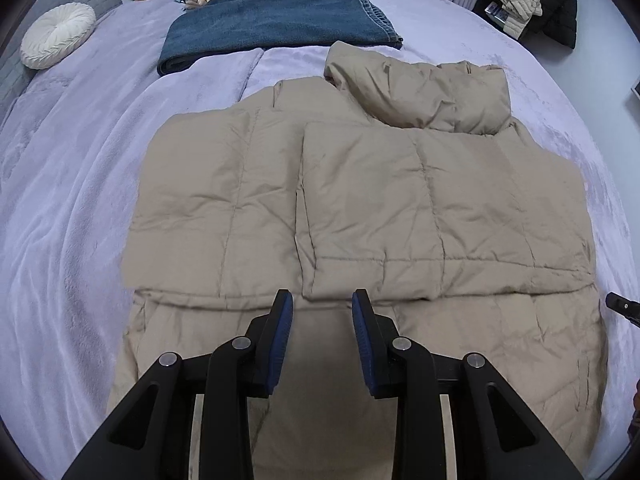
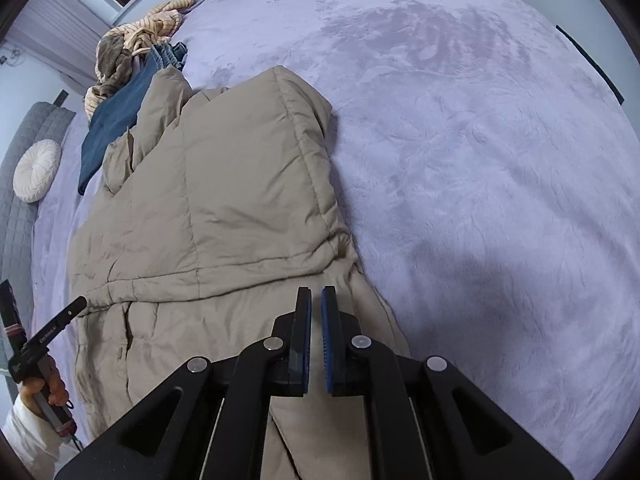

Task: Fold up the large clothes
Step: 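Release the jacket with the right tool and withdraw both tools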

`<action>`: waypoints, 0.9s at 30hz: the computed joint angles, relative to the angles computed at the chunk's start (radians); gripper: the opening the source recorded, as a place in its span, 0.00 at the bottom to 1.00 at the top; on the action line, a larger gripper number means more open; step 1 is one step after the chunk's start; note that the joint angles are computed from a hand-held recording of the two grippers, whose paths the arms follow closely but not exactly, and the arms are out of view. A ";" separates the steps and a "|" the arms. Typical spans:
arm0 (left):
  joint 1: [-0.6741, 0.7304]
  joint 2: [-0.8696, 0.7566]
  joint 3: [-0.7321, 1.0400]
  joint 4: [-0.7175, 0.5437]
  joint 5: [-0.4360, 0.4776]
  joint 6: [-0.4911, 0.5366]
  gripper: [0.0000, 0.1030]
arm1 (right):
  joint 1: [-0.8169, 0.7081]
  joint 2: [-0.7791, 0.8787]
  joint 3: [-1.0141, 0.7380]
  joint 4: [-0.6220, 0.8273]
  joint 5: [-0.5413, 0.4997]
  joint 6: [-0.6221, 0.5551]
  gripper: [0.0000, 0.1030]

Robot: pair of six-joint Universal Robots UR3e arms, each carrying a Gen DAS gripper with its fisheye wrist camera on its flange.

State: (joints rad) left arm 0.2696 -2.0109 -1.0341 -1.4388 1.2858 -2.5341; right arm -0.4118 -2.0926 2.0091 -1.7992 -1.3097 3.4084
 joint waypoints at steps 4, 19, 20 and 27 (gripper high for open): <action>0.011 0.113 -0.080 -0.056 0.013 0.000 0.32 | -0.010 -0.051 -0.038 0.134 0.023 -0.002 0.10; 0.007 0.390 -0.247 -0.159 0.050 -0.053 1.00 | -0.067 -0.178 -0.164 0.440 0.100 -0.081 0.42; 0.004 0.401 -0.247 -0.171 0.054 -0.060 1.00 | -0.066 -0.178 -0.172 0.445 0.103 -0.086 0.47; 0.004 0.493 -0.297 -0.231 0.087 -0.089 1.00 | -0.135 -0.223 -0.187 0.537 0.171 -0.176 0.77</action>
